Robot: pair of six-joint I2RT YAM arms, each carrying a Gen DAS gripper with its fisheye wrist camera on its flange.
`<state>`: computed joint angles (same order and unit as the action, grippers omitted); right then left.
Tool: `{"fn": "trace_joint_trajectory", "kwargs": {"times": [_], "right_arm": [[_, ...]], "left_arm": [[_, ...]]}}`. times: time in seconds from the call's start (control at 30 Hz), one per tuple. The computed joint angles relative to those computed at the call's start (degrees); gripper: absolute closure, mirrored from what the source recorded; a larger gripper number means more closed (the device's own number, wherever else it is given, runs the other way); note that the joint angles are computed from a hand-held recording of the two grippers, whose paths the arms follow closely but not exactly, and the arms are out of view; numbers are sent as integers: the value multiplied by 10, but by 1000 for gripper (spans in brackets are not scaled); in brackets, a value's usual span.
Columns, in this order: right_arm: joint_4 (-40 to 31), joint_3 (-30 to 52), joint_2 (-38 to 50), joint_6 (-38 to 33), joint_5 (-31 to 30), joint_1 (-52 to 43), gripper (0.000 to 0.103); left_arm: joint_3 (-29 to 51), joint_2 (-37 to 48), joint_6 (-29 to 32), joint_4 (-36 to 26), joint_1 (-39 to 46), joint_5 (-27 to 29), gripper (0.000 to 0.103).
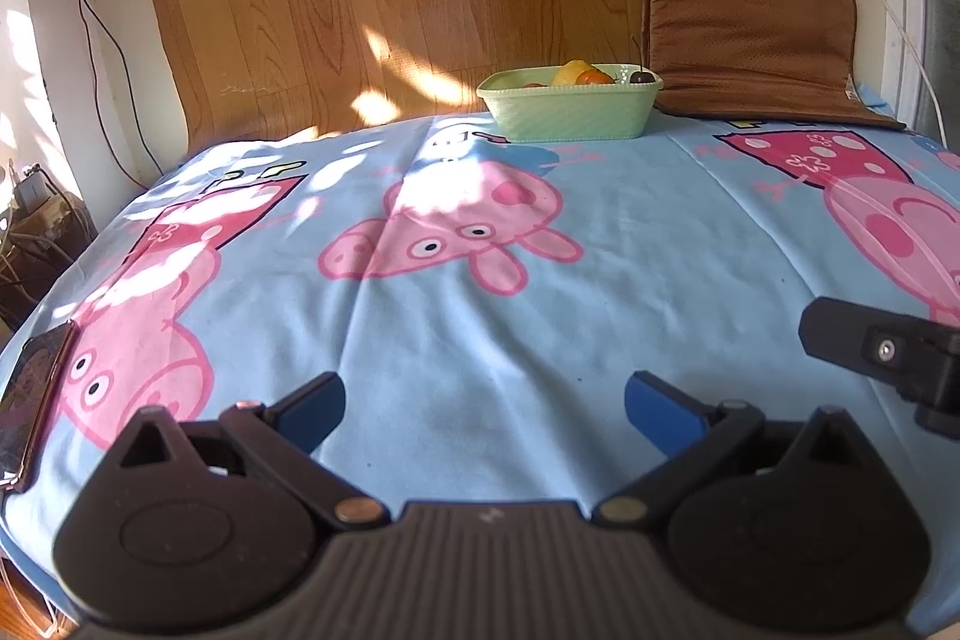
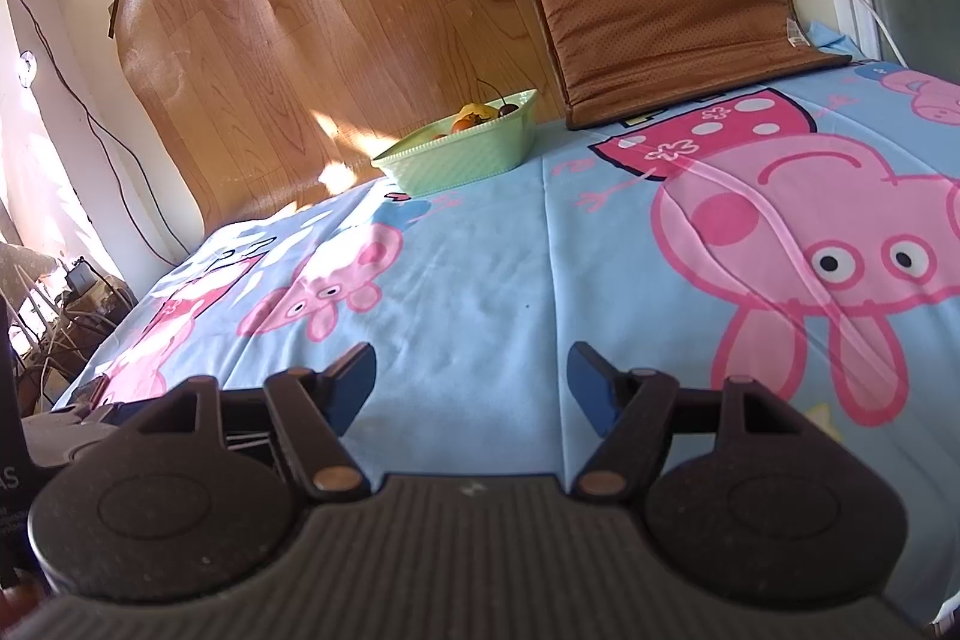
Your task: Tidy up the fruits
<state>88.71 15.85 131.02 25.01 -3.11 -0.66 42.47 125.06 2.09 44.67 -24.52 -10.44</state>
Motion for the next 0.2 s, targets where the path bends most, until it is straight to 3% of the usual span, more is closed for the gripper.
{"fn": "trace_joint_trajectory", "kwargs": {"times": [0.2], "right_arm": [[6,0,3,-3,1,1,30]], "left_arm": [[-2,-5,-1,-4,5,26,0]]}}
